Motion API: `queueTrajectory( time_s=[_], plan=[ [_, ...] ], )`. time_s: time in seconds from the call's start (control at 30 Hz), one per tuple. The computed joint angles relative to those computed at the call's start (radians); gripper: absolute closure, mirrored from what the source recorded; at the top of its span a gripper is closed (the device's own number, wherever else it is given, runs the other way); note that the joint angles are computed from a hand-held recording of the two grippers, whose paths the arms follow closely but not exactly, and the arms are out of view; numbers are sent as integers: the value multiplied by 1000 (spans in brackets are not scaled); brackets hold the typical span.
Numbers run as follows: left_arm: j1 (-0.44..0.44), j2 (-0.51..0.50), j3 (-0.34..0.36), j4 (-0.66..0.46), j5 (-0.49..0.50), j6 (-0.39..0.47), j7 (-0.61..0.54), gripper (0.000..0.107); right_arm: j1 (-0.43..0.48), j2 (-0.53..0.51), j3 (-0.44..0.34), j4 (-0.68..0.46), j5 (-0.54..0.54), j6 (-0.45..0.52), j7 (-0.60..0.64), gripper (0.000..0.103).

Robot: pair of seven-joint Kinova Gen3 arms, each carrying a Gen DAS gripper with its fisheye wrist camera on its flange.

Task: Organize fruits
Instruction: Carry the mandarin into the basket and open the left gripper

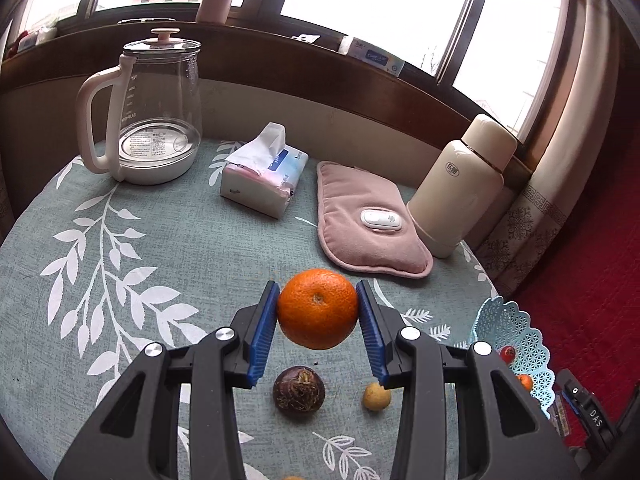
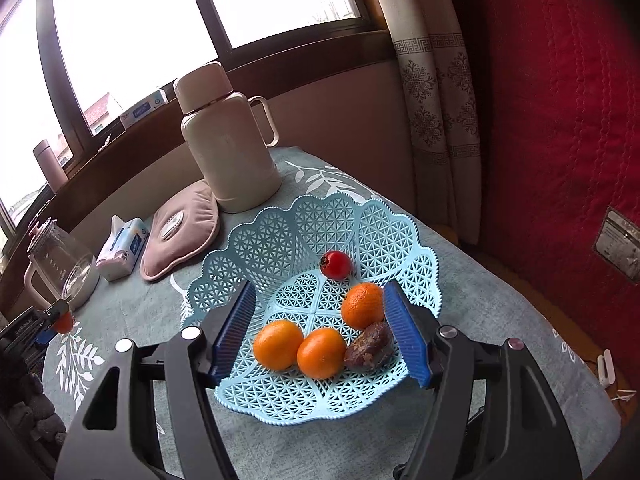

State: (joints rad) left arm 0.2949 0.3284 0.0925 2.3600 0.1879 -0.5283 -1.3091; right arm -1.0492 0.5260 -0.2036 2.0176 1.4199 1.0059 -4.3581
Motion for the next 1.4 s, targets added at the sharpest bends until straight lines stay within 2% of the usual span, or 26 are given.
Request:
queueTrajectory(
  time_s=[0.2,0.43,0.6,0.8,0.97,1.03,1.1,1.23,1.4],
  plan=[
    [92,-11,29,-32,20,16,-62,68,-22,5,-2,17,-9,48,3,35],
    [102,59,125,-118,-127,90,-12,68,-14,-9,-13,80,1,70,-75,34],
    [164,91,119,-176,-133,137,-28,68,10,-11,-28,123,24,59,-139,34],
    [138,147,190,-249,-219,206,5,68,37,-9,-44,158,48,49,-195,34],
    [159,185,203,-297,-239,249,0,67,44,-10,-52,173,41,58,-218,34],
    [166,192,200,-297,-236,236,1,63,44,-10,-54,175,35,62,-220,34],
    [186,189,178,-290,-223,215,-7,37,44,-9,-55,173,29,64,-218,34],
    [210,173,141,-268,-192,179,-23,33,47,-8,-53,159,21,59,-196,34],
    [264,141,66,-230,-98,130,-65,17,36,-6,-47,135,7,65,-152,34]
  ],
)
